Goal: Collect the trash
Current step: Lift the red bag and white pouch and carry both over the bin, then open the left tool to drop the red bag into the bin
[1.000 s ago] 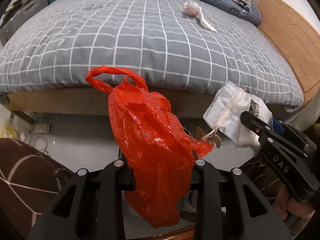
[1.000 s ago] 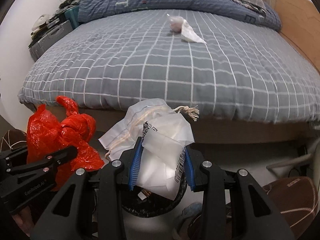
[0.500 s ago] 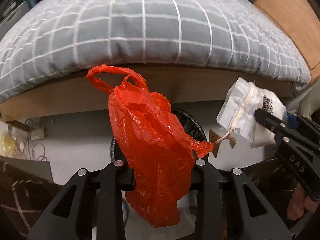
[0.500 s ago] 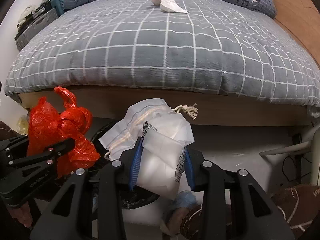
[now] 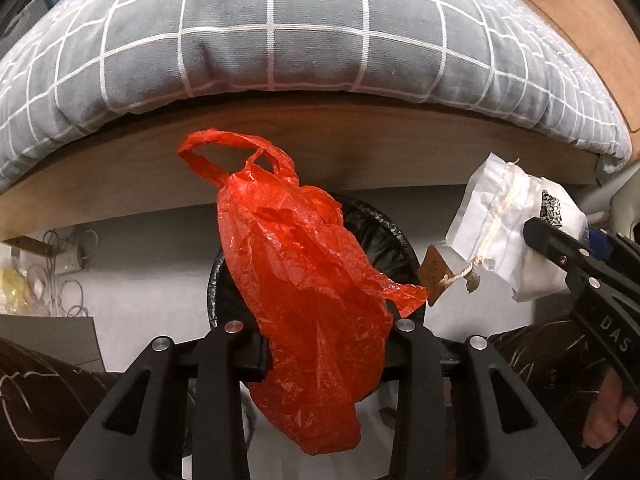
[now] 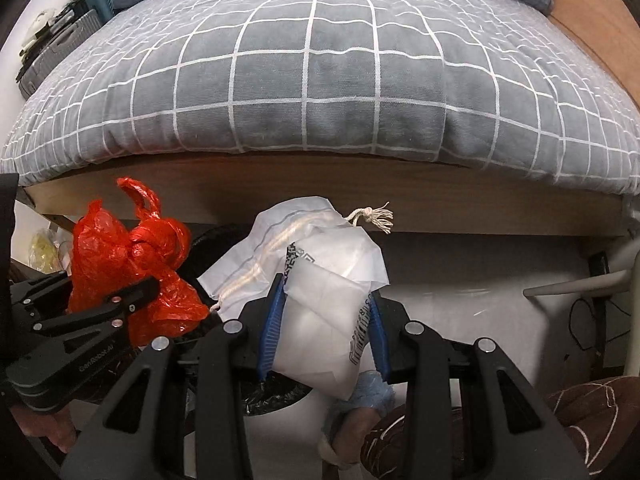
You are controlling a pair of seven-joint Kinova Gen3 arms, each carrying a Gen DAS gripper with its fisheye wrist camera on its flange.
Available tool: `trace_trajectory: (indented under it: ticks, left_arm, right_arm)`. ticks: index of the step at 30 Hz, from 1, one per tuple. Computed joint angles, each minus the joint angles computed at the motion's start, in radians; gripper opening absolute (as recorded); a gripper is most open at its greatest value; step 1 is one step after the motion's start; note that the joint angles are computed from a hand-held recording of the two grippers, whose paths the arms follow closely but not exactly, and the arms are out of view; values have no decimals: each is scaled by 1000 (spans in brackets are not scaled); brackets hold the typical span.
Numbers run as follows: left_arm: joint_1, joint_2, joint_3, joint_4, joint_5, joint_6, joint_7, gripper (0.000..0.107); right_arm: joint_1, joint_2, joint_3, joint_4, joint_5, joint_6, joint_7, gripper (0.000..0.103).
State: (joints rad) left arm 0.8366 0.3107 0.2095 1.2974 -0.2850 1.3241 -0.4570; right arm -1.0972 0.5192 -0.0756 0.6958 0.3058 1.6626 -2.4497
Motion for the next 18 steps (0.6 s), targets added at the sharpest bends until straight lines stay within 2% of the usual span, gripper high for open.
trace_trajectory:
  ticks: [2, 9, 14, 18]
  left_arm:
    - [7, 2, -2, -7, -10, 10, 8, 43]
    - [7, -35, -2, 14, -35, 26, 48, 80]
    - [2, -67, 4, 33, -69, 62, 92, 95]
    - [-18, -95, 13, 59, -76, 82, 105, 97]
  right_arm:
    - [-2, 3, 1, -3, 0, 1, -3, 36]
    - [-10, 30, 4, -48, -5, 22, 8, 36]
    - [-20, 84, 11, -136, -24, 42, 46, 37]
    - [-32, 145, 30, -247, -50, 82, 85, 37]
